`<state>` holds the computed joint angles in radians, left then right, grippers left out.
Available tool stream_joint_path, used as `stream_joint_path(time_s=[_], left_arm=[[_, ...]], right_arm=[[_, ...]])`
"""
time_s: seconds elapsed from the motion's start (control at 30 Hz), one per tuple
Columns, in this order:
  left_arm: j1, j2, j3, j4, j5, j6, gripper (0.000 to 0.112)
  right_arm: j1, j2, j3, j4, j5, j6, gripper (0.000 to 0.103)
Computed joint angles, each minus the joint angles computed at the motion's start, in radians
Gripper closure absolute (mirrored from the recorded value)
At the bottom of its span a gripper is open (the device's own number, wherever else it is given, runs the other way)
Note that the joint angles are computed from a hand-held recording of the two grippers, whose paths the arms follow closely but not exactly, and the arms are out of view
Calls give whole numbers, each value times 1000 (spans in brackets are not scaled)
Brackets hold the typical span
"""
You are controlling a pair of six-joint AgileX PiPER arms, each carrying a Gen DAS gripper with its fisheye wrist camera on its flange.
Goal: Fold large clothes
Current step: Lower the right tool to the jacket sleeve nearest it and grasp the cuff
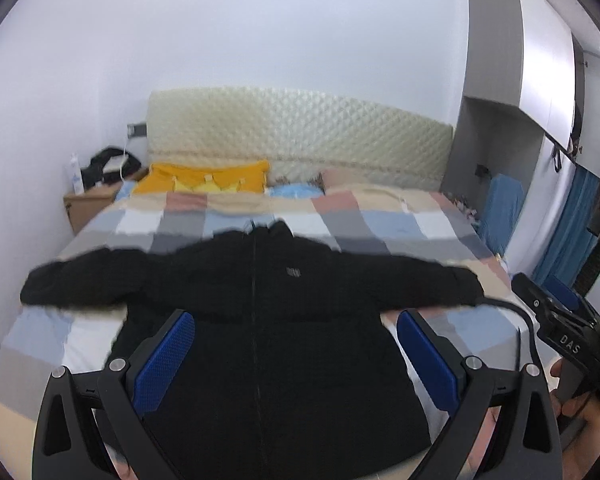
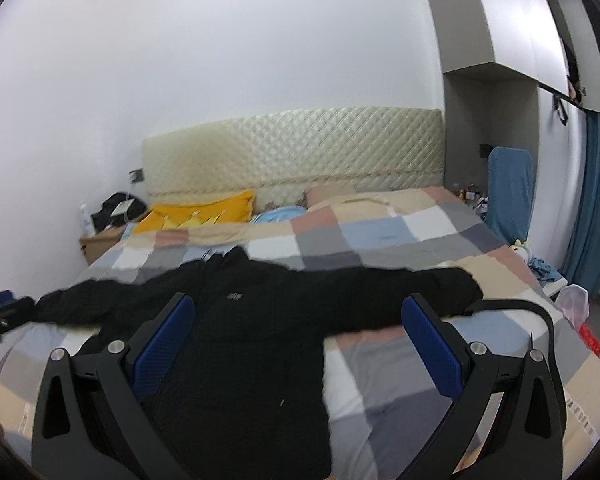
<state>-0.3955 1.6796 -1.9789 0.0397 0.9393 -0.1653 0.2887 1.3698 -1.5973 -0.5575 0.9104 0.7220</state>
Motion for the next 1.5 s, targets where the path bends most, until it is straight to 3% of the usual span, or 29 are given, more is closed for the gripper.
stream_joint_path(time_s=[0.13,0.23,0.3,0.43,0.53,0.67,0.8,0.87,1.03,1.1,1.23,1.4,1.5], left_arm=[[9,91,-122,34,-14,-18,10],[55,145,-123,-53,-91,20,10],[87,184,-90,-124,-170,83,10],[110,319,-189,-87,-100,87,10],[122,321,-117,-95,-142,98,10],[158,355,-103,-163,-137,151,10],[174,347,-5,-117,-233,155,10],[175,354,18,-80,-252,135,10],[207,463,-93,-100,-152,130,10],[212,484,-107,-91,-144,117,10],[214,491,-80,-76,-168,121,10],[232,511,-91,-126,-163,134,10],[238,539,-131,-138,-150,126,10]], right_arm=[[-141,66,-7,95,-163,-73,0],[-164,163,-54,-4,-156,-25,0],[-209,238,-88,22,-177,-59,0],[-318,368,-149,208,-241,-200,0],[-387,444,-178,311,-296,-254,0],[-441,503,-157,317,-425,-279,0],[-466,583,-153,68,-441,-65,0],[-493,613,-137,45,-449,-33,0],[-611,703,-135,316,-467,-157,0],[-668,737,-137,510,-480,-278,1],[-752,791,-114,910,-547,-567,21],[-825,922,-199,1410,-458,-875,21],[-834,962,-220,1551,-429,-978,21]])
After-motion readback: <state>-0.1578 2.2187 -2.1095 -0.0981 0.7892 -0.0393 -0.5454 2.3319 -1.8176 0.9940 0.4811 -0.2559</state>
